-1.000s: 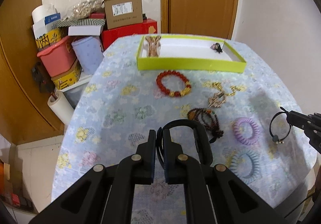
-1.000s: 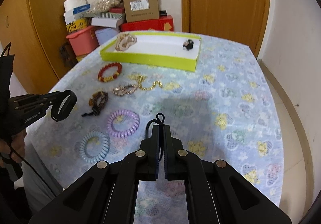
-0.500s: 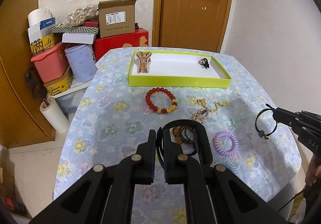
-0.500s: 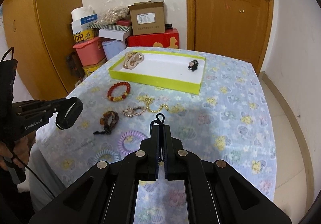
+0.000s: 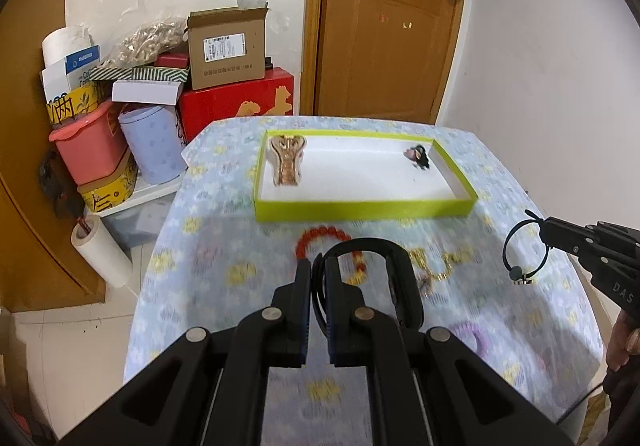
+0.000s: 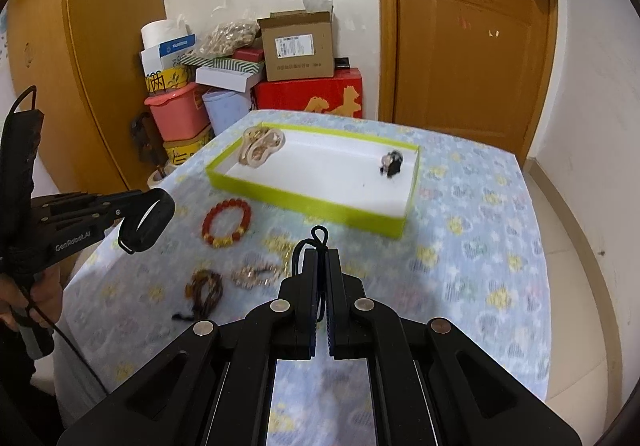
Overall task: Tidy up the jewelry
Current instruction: 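Lower the watch band into the tray with the left tool while the right tool releases the hair tie there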
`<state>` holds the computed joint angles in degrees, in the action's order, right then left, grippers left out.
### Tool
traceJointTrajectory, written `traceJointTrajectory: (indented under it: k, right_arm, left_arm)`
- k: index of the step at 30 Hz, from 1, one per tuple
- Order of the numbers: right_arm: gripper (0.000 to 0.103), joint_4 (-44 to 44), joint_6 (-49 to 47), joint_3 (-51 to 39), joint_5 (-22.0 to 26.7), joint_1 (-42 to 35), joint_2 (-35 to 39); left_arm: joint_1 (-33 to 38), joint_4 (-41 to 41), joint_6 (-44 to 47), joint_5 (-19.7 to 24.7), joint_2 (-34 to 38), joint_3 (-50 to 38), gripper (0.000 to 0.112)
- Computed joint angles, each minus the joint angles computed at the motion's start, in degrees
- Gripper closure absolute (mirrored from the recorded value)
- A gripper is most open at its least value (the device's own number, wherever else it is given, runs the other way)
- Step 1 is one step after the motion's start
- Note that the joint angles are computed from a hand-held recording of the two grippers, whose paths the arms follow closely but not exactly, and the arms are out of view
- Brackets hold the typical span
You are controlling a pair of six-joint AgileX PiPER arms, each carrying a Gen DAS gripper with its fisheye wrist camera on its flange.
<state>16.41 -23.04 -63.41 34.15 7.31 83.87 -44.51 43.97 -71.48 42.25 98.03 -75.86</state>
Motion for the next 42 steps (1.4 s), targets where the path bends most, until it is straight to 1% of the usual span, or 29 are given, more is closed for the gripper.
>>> traceJointTrajectory:
  k: [5, 9, 15, 18, 21, 25, 30, 33, 36, 42]
  right_arm:
    - [0.100, 0.87, -1.35, -6.03, 0.32, -0.54, 5.20]
    - [0.100, 1.43, -2.18, -12.04, 1.05, -1.33, 10.33]
    - [0.100, 2.00, -2.29, -22.70, 3.20, -2.85, 19.42]
    - [0.100, 1.66, -1.59, -26.62, 4.05, -3.28, 23.42]
    - [0.100, 1.10, -0.61, -30.41, 5.15, -3.59, 27.56]
    - [0.100, 0.52, 0.08, -34.11, 6.85, -3.99, 32.04]
    - [0.100, -0.51, 1.22, -35.86, 7.77, -4.13, 35.34]
    - [0.100, -2.21, 2.43, -36.79, 8.15, -4.08, 36.56]
    - [0.100, -3.96, 3.92, -37.85, 8.75, -3.86, 37.56]
    - [0.100, -6.15, 5.96, -38.98, 9.84, -3.76, 38.57]
  left_arm:
    - [4.23, -4.42, 7.34, -1.48, 3.77, -5.63, 0.106]
    - [7.25, -8.59, 14.01, -1.39, 8.31, -12.52, 0.106]
    - [10.88, -14.78, 22.98, -0.11, 16.35, -23.96, 0.106]
    - [12.34, -17.41, 26.53, 0.94, 20.23, -29.15, 0.106]
    - [13.59, -19.80, 29.05, 1.88, 23.27, -32.71, 0.106]
    - [14.98, -22.37, 30.95, 2.61, 25.82, -34.48, 0.106]
    - [15.43, -22.49, 31.11, 2.66, 26.53, -34.59, 0.106]
    - [15.54, -21.83, 31.30, 4.41, 27.65, -36.50, 0.106]
    - [16.04, -22.83, 32.34, 5.65, 29.09, -38.59, 0.106]
    - [16.17, -23.02, 32.94, 5.38, 28.87, -38.12, 0.106]
